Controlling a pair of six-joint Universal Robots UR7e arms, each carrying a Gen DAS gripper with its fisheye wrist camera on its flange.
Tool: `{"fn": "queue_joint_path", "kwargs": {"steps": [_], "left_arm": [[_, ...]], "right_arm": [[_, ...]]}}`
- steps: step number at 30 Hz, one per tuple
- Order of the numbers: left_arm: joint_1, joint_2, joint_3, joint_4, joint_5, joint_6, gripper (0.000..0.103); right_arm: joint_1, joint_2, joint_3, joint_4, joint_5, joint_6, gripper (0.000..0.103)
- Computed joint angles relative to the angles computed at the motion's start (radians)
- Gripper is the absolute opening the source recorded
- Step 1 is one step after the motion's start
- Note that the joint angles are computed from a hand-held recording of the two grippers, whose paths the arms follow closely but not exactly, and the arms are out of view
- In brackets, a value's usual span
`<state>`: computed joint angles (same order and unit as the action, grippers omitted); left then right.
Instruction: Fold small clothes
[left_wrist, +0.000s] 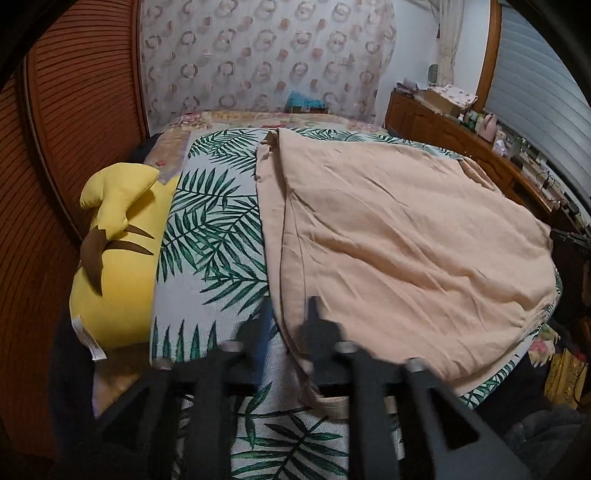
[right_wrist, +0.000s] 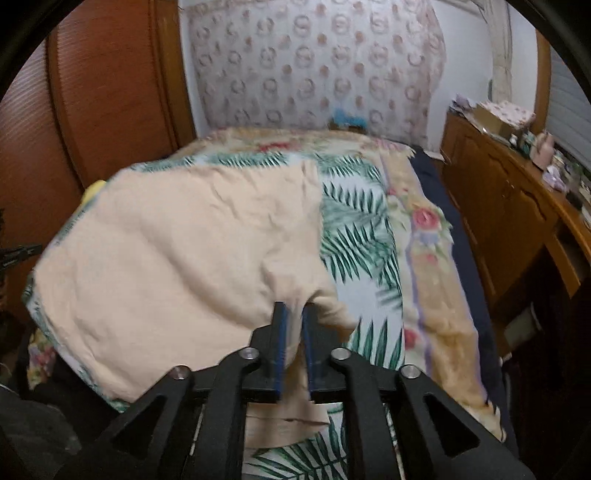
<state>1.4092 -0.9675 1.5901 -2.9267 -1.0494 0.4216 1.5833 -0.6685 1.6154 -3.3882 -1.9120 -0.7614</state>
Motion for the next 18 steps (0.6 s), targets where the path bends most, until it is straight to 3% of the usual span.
{"fn": "queue_joint_path", "kwargs": {"steps": [1,3,10,15,18], "left_arm": [[0.001,-0.001,0.001,-0.002,-0.012,0.000,0.034],[0.000,0.000,0.003,-0.007,-0.015,0.000,0.049],[-0.001,0.017,0.009,-0.008,0.008,-0.012,0.051],[0.007,0.030,0.000,0.004,0.016,-0.038,0.051],[0.005,0.036,0.004,-0.021,0.025,-0.021,0.051]], "right_arm": [[-0.002,0.004,-0.006,0.000,0.006,0.001,0.024],[0.000,0.015,-0.013,-0.013,0.020,-0.001,0.045],[0.008,0.023,0.023,-0.110,0.054,-0.056,0.052],[0.002,0.027,0.039,-0.122,0.109,-0.080,0.061],[-0.001,0.044,0.037,-0.110,0.121,-0.078,0.061]]}}
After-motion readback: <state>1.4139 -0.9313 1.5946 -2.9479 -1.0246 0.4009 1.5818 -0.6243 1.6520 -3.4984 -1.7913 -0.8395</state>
